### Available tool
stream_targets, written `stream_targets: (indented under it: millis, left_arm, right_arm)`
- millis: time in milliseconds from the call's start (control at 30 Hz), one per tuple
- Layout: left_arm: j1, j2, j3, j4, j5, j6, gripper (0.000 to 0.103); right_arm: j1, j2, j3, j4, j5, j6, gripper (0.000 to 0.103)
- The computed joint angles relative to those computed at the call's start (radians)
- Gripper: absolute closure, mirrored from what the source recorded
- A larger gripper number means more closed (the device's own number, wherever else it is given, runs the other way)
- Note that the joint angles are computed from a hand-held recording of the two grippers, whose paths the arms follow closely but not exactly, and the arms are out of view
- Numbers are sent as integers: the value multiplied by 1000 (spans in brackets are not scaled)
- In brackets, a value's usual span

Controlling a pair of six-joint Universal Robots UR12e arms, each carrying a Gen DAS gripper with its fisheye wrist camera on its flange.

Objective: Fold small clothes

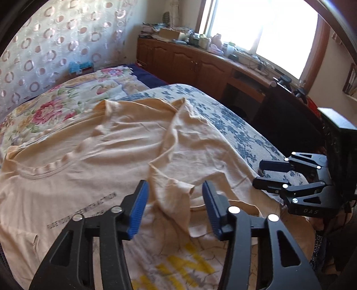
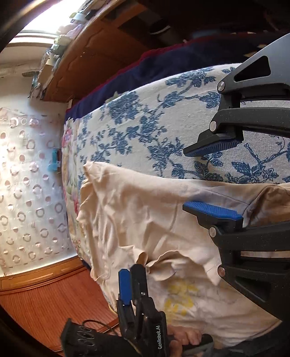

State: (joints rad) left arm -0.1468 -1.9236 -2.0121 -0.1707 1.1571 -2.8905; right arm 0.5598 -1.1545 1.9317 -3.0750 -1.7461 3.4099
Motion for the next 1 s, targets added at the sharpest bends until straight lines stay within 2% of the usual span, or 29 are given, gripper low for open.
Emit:
stream_targets:
  millis: [133, 200, 267, 367, 700, 733, 800, 833, 900, 933, 967, 1000]
  left_arm:
    - [-15, -8, 9, -31, 28, 30, 76]
    - [-12, -4, -1, -20, 44, 32, 89]
    - [-5, 1, -8, -7, 54, 18, 93]
    - [16, 16, -28, 24, 54, -12, 94]
    - [52, 42, -73, 88, 123, -73, 93]
    - [61, 47, -78, 95, 110, -80, 90]
    - [79, 57, -90, 113, 95, -93, 74]
    - [86, 61, -96, 126, 96, -98, 69]
    - [105, 69, -113, 170, 97, -110, 45]
    - [112, 72, -118, 182, 103, -116, 39]
    - [123, 76, -123, 188, 111, -123, 28]
    - [132, 79, -127, 188, 114, -125, 24]
  right_arm:
    - [18, 11, -2, -17, -46, -15, 58]
    - [23, 19, -9, -15, -64, -36, 55]
    - [26, 19, -10, -14, -64, -38, 54]
    - [27, 14, -3, -20, -57, -34, 54]
    - [22, 19, -13, -14, -55, -42, 53]
    - [21, 19, -13, -14, -54, -43, 53]
    - [20, 18, -11, -17, -47, -40, 53]
    - [17, 17, -10, -18, -39, -37, 53]
    - [10, 13, -11, -11, -21, -30, 50]
    - [7, 13, -14, -5, -17, -27, 48]
    - [5, 12, -17, -5, -19, -29, 48]
    - [2, 13, -21, -11, -17, -34, 46]
